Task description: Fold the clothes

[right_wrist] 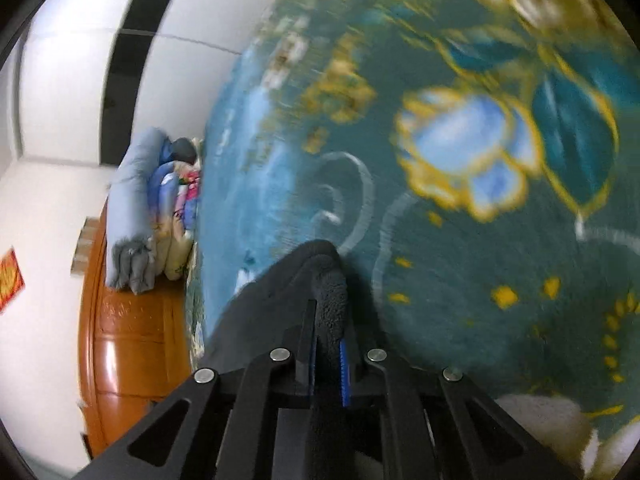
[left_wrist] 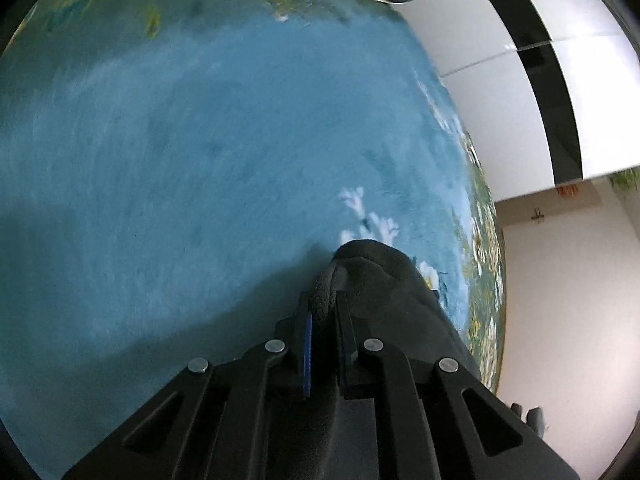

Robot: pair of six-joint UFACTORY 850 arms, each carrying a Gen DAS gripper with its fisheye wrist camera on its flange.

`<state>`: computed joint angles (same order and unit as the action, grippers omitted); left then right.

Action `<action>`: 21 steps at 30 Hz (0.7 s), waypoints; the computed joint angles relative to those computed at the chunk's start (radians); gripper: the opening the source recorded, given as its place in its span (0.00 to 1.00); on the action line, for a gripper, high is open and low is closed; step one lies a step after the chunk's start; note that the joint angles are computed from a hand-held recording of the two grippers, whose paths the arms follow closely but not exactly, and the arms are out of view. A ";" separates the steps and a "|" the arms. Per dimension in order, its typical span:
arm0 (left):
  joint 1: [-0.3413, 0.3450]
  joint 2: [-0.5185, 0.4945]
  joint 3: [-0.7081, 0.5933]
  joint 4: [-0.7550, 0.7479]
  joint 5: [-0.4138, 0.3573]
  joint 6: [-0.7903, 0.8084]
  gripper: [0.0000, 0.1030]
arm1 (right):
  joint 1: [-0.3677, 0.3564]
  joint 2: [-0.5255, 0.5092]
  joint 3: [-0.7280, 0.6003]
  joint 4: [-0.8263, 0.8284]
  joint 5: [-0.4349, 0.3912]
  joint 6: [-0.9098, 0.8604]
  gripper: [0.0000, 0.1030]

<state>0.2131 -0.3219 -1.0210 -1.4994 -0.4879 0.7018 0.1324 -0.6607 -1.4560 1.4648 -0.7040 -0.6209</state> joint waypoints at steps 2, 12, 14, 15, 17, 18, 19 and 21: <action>-0.002 0.013 0.002 -0.057 0.006 0.068 0.09 | -0.006 0.007 0.003 0.039 -0.012 -0.052 0.08; -0.007 -0.004 -0.020 0.056 0.032 0.000 0.09 | -0.009 -0.011 -0.030 -0.058 0.007 0.017 0.08; -0.015 -0.017 -0.023 0.112 0.033 -0.065 0.09 | -0.004 -0.025 -0.037 -0.074 0.006 0.051 0.08; -0.019 -0.018 -0.025 0.124 0.034 -0.079 0.09 | -0.003 -0.027 -0.042 -0.077 -0.003 0.051 0.09; -0.025 -0.010 -0.034 0.166 0.036 -0.118 0.10 | -0.007 -0.026 -0.052 -0.070 -0.031 0.030 0.11; -0.025 -0.007 -0.045 0.208 0.031 -0.162 0.10 | -0.012 -0.022 -0.056 -0.067 -0.049 0.015 0.12; -0.023 0.000 -0.057 0.261 0.025 -0.214 0.10 | -0.017 -0.017 -0.058 -0.070 -0.062 0.008 0.12; -0.027 0.026 -0.064 0.353 0.044 -0.301 0.12 | -0.019 -0.001 -0.069 -0.127 -0.052 0.029 0.15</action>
<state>0.1864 -0.2962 -1.0852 -1.1467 -0.4438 0.4010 0.1129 -0.6613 -1.5254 1.3383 -0.7556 -0.5921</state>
